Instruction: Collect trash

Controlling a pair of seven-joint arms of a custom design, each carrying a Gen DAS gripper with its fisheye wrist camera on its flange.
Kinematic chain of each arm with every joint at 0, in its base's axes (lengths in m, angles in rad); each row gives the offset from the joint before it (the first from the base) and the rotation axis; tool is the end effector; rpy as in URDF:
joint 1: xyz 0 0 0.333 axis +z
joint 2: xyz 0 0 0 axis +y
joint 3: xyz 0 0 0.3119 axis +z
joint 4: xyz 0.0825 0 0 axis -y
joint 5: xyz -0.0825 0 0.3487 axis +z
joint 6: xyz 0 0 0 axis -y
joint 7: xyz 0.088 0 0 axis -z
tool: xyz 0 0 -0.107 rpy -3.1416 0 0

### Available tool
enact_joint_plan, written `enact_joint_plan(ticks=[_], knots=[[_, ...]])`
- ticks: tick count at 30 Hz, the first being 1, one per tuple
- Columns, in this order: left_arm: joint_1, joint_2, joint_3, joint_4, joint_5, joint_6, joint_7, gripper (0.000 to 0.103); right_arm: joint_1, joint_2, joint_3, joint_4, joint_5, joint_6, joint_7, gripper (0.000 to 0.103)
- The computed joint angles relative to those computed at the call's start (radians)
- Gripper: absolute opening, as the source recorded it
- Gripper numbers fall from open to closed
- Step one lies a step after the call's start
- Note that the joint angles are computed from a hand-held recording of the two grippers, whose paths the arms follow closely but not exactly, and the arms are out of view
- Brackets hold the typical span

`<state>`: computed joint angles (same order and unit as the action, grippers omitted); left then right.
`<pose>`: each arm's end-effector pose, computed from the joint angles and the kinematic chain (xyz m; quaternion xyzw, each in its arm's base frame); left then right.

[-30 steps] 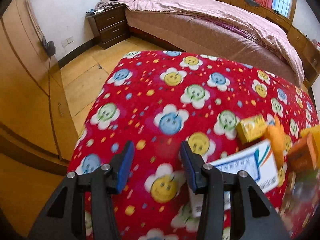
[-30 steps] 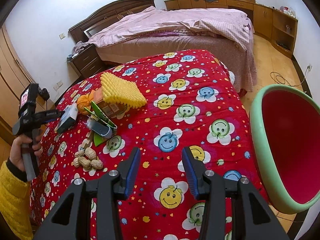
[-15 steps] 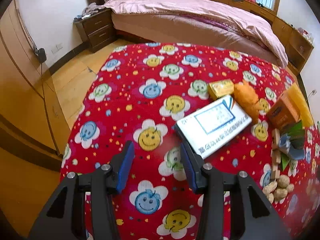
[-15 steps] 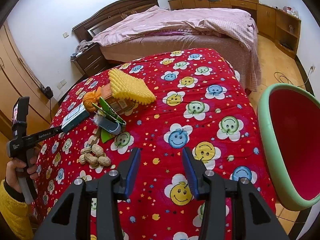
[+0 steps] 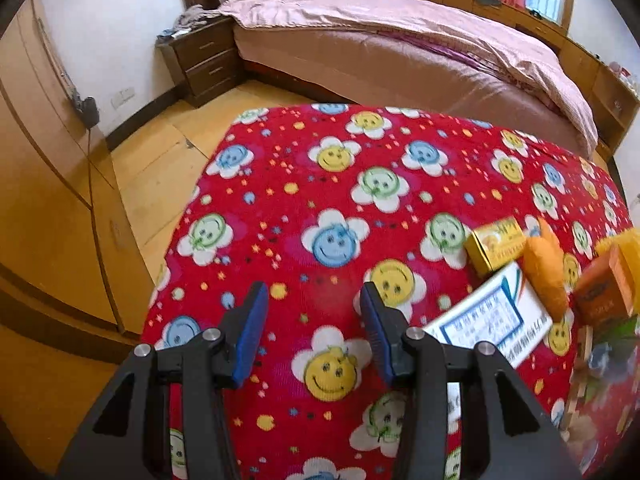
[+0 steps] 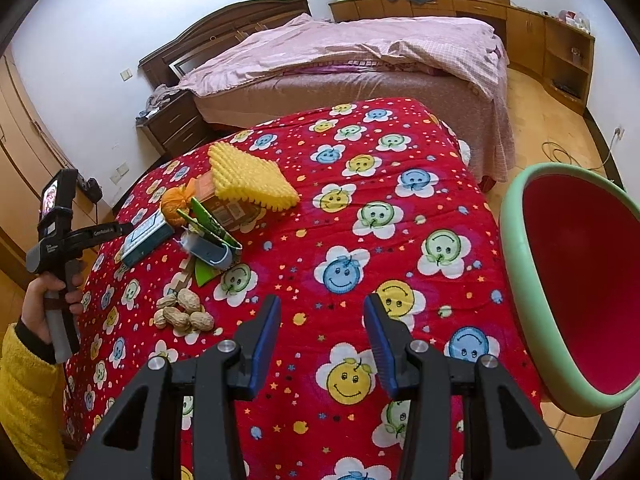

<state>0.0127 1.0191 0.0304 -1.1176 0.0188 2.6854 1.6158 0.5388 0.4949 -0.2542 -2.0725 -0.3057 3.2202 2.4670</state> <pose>0.7780 0.0235 0.2637 -0.6674 0.6934 -0.1706 0.2112 0.5738 0.2117 0.2914 -0.5877 0.7397 -0.1489 0.2919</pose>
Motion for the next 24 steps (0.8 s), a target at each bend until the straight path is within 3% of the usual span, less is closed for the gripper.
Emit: enact_joint_plan(ticks=[6, 13, 19, 22, 24], knots=[[0.014, -0.121, -0.042, -0.233, -0.02, 0.109, 0.09, 0.048, -0.011, 0.003, 0.009, -0.002, 0.009, 0.008, -0.002, 0.046], [0.063, -0.255, -0.141, -0.467, -0.117, 0.196, 0.248, 0.048, -0.02, 0.006, 0.027, -0.001, 0.021, 0.013, -0.017, 0.046], [0.078, -0.321, -0.187, -0.566, -0.206, 0.25, 0.342, 0.049, -0.013, 0.008, 0.021, 0.0, 0.027, 0.013, -0.022, 0.046], [0.104, -0.338, -0.231, -0.582, -0.256, 0.248, 0.392, 0.06, -0.009, 0.01, 0.018, 0.002, 0.03, 0.015, -0.023, 0.046], [0.114, -0.34, -0.249, -0.576, -0.29, 0.223, 0.414, 0.06, -0.014, 0.01, 0.024, 0.003, 0.032, 0.014, -0.025, 0.046]])
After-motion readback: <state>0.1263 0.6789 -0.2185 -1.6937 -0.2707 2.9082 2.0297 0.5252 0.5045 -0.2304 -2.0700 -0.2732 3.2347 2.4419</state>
